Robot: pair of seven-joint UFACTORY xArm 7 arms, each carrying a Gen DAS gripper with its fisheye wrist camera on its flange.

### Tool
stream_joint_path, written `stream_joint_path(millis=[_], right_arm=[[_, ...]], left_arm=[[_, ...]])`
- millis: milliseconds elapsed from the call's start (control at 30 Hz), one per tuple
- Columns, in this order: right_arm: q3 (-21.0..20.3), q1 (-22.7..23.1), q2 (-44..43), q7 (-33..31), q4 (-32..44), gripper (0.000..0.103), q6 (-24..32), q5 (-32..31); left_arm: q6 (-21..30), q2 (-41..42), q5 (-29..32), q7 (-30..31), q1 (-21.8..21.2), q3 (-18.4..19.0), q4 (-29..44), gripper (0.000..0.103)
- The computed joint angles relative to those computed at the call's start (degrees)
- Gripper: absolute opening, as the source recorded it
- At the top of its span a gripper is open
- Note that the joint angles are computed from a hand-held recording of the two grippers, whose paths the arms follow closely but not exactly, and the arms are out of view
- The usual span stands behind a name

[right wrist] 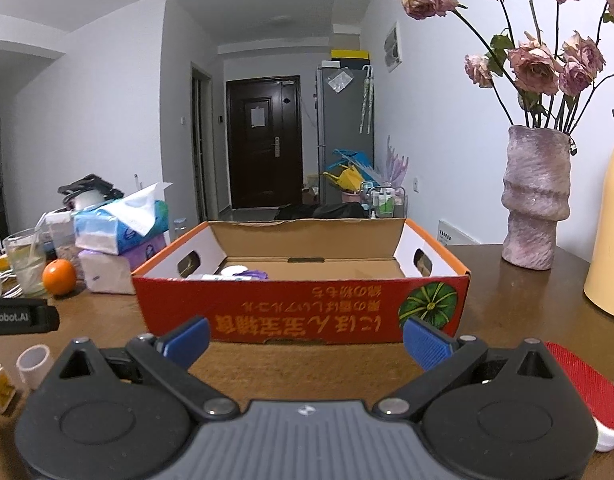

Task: Organize rigid objects
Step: 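Withdraw both tools from the cardboard box back over the table, then grasp the white square charger with the left tool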

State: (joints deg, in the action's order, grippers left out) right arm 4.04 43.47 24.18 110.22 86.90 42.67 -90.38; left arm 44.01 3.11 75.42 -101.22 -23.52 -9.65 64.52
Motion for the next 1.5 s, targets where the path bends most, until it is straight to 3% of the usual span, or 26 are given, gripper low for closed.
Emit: stream_joint_path(millis=[600,833,1033,1100,1167,1500], right_arm=[[2.28,1.54,-2.13,-0.92,-3.90,0.103,0.49,0.07],[2.44,1.43,-2.00,-1.41,-3.97,0.103,0.24,0.48],[2.27,1.37,-1.58,-2.14,-3.60,0.103,-0.47,1.23],[2.18,1.46,-1.44,-2.41,-3.48,0.103,-0.52,1.37],[2.10,1.57,-1.22,-2.79,-3.27,0.103,-0.47,1.64],[1.54,2.33,-0.31,-4.53,-2.28,0.103,-0.21,2.59]], left_arm=[[-3.75,-9.66,-4.84,3.19,5.09,-1.89,-12.29,0.103],[-7.16,-9.33,-6.60,5.99,8.01,-1.67,-13.19,0.103],[-10.96,-7.52,-6.43,8.12,8.95,-0.78,-12.45,0.086],[-13.81,-7.03,-6.74,9.18,9.34,-0.04,-12.46,0.067],[-15.96,-7.10,-6.76,9.27,9.74,0.31,-12.82,0.066],[-16.62,-7.90,-6.24,10.19,10.40,-0.03,-13.23,0.065]])
